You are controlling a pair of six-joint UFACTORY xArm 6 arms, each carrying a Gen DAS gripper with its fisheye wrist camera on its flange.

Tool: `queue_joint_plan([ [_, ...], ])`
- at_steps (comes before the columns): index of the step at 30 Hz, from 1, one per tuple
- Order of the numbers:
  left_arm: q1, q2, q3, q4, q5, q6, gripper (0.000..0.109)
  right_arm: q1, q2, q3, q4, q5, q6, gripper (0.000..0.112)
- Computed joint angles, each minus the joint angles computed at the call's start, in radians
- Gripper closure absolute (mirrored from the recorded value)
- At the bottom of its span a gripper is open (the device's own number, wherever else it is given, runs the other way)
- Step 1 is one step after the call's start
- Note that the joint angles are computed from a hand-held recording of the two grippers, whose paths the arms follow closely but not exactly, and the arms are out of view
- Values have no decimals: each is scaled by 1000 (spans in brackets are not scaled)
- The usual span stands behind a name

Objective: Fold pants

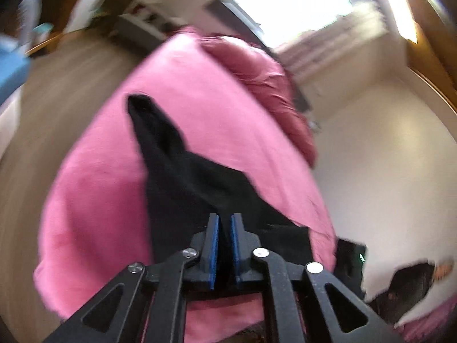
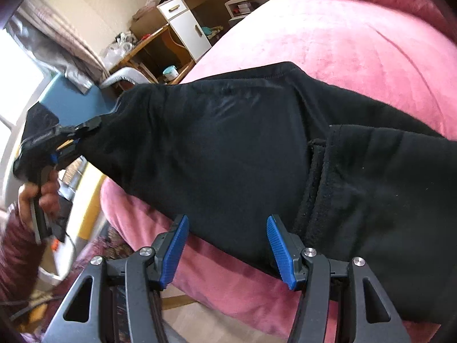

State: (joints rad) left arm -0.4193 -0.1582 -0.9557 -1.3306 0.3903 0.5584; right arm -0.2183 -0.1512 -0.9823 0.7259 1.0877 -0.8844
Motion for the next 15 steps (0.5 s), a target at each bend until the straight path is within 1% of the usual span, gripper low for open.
queue_joint_plan([
  [1,-26,21,-33,-4,15,28,103,-10,15,-22,22,23,6,54],
  [3,-65,58,-74,69,10,-2,104,-33,59,-85,79,94,11,54],
  [5,-87,110,-121,99,46,-16,104,-42,94,-138,115,139,15,54],
  [7,-90,120,-123,136,56,-63,104,-28,115,-174,109,131,30,53],
  [9,-86,98,-92,220,22,-141,102,-15,122,-189,101,121,32,53],
  [10,-74,71,-60,258,13,-186,100,-10,121,-189,98,122,26,53],
  [11,-47,40,-27,270,22,-222,98,-5,115,-182,95,119,20,52],
  [12,-25,14,1,298,22,-269,84,1,108,-170,89,114,13,52],
  [13,4,-29,53,352,10,-351,72,4,102,-159,86,112,11,51],
  [15,55,-86,124,375,12,-426,67,10,96,-136,84,118,17,50],
])
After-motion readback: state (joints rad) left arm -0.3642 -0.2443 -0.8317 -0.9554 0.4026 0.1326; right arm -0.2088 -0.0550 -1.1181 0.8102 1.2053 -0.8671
